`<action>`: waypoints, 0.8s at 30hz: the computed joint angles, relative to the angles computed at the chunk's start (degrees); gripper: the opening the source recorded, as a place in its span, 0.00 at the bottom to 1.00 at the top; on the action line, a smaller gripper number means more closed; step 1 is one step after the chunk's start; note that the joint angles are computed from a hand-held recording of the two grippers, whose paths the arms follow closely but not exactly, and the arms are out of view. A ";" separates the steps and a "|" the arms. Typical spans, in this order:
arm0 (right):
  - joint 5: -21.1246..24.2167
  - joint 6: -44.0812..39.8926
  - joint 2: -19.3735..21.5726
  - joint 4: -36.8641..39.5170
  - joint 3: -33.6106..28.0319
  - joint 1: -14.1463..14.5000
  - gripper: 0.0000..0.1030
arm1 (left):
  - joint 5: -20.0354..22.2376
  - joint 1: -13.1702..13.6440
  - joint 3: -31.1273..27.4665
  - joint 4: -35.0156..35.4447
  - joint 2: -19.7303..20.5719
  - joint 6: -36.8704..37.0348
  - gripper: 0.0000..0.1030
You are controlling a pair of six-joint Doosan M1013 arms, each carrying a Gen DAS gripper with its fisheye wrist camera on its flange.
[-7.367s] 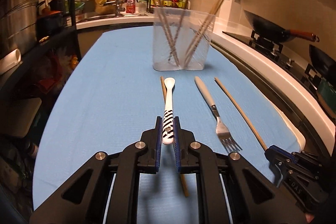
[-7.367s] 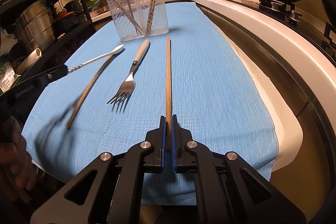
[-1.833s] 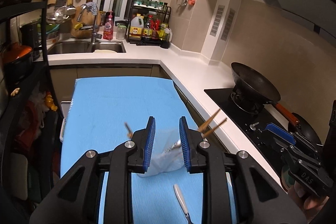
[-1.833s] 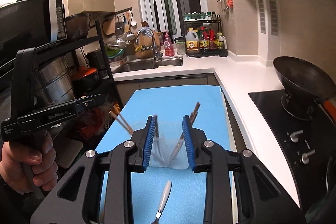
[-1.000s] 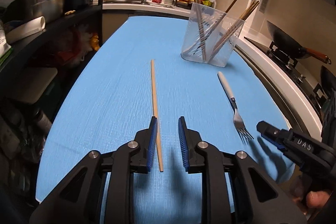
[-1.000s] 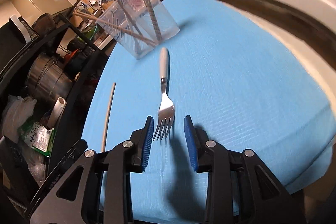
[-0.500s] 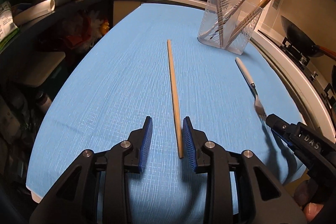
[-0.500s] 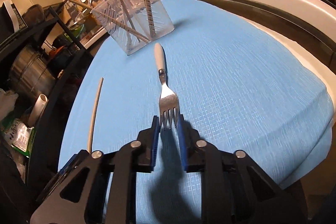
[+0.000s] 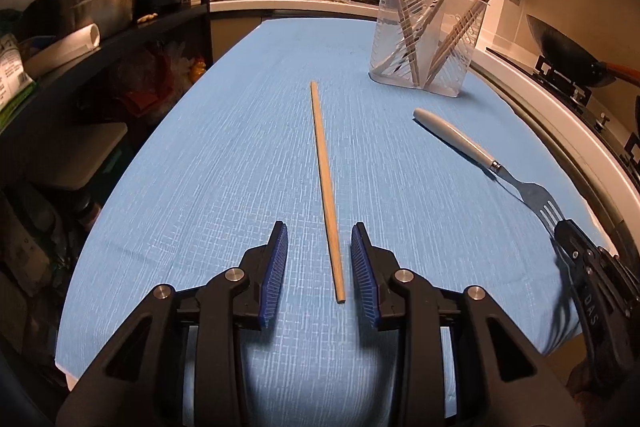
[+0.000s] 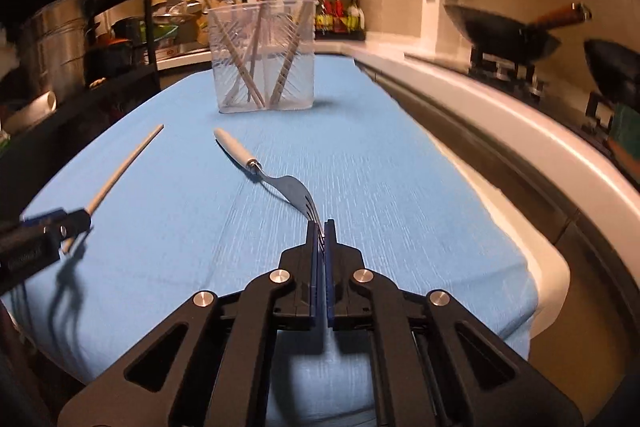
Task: Organize utensils
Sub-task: 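Move the left tool toward the last chopstick while the right tool approaches the fork, then close the left tool on the wooden chopstick while the right tool grasps the fork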
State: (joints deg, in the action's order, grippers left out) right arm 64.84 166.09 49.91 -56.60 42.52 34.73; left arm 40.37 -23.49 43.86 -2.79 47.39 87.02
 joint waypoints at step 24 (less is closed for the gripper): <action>0.90 1.35 0.83 -0.86 -1.10 -0.08 0.01 | -5.53 -0.59 4.00 1.70 -1.66 3.77 0.05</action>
State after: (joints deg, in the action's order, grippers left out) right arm 65.74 167.44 50.74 -57.46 41.43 34.64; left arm 34.84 -24.09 47.86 -1.09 45.73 90.79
